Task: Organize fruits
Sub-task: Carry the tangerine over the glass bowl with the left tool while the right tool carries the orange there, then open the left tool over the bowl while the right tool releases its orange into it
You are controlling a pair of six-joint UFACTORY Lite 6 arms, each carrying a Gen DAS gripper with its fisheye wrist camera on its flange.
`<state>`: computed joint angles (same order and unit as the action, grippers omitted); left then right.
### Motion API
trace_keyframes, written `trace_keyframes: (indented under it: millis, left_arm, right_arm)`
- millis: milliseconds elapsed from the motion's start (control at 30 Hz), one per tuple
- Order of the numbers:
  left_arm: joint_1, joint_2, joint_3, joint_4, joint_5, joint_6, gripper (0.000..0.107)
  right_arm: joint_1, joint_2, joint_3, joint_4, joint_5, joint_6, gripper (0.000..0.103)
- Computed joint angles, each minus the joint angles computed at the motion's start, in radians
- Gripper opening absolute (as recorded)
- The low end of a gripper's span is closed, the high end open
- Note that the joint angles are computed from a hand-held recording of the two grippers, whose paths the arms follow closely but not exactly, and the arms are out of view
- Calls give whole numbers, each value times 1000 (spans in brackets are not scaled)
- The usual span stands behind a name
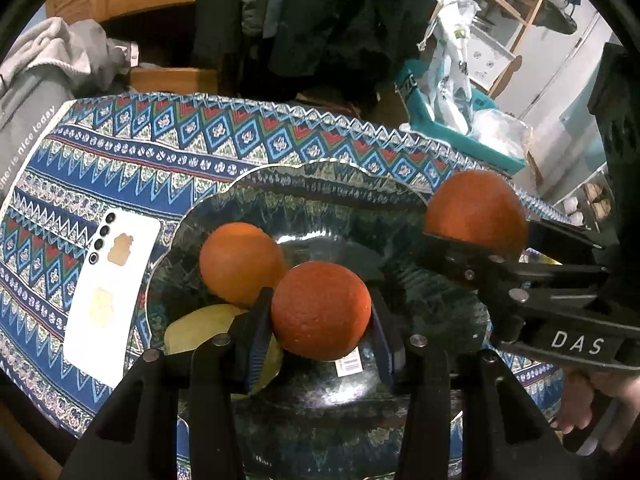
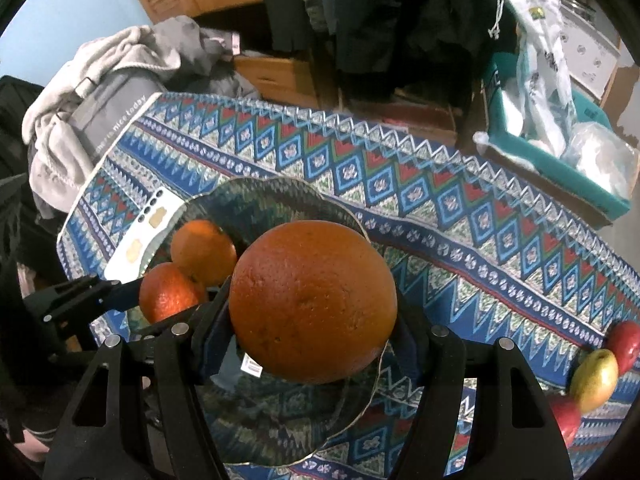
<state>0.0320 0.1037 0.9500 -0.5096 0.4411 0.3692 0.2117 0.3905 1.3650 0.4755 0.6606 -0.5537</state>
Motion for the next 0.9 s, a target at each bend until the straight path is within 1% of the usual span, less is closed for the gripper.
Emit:
trace_keyframes:
  millis: [367, 433, 633, 867, 900]
  left_arm:
    - [-10, 58, 9, 31, -13, -25, 47]
    - [-9, 58, 13, 38, -2, -27, 52]
    - [-15, 34, 4, 87, 10, -63, 60]
    - [9, -15, -17, 97, 30, -66, 60]
    - [12, -17, -18, 97, 31, -65, 60]
  right_arm:
    - [5, 60, 8, 11, -2, -2, 69]
    - [6, 66, 11, 7, -1, -1, 69]
    - [13, 81, 28, -1, 12, 5, 69]
    - [12, 80, 35, -6, 3, 23, 70]
    - [3, 81, 39, 16, 11, 3, 70]
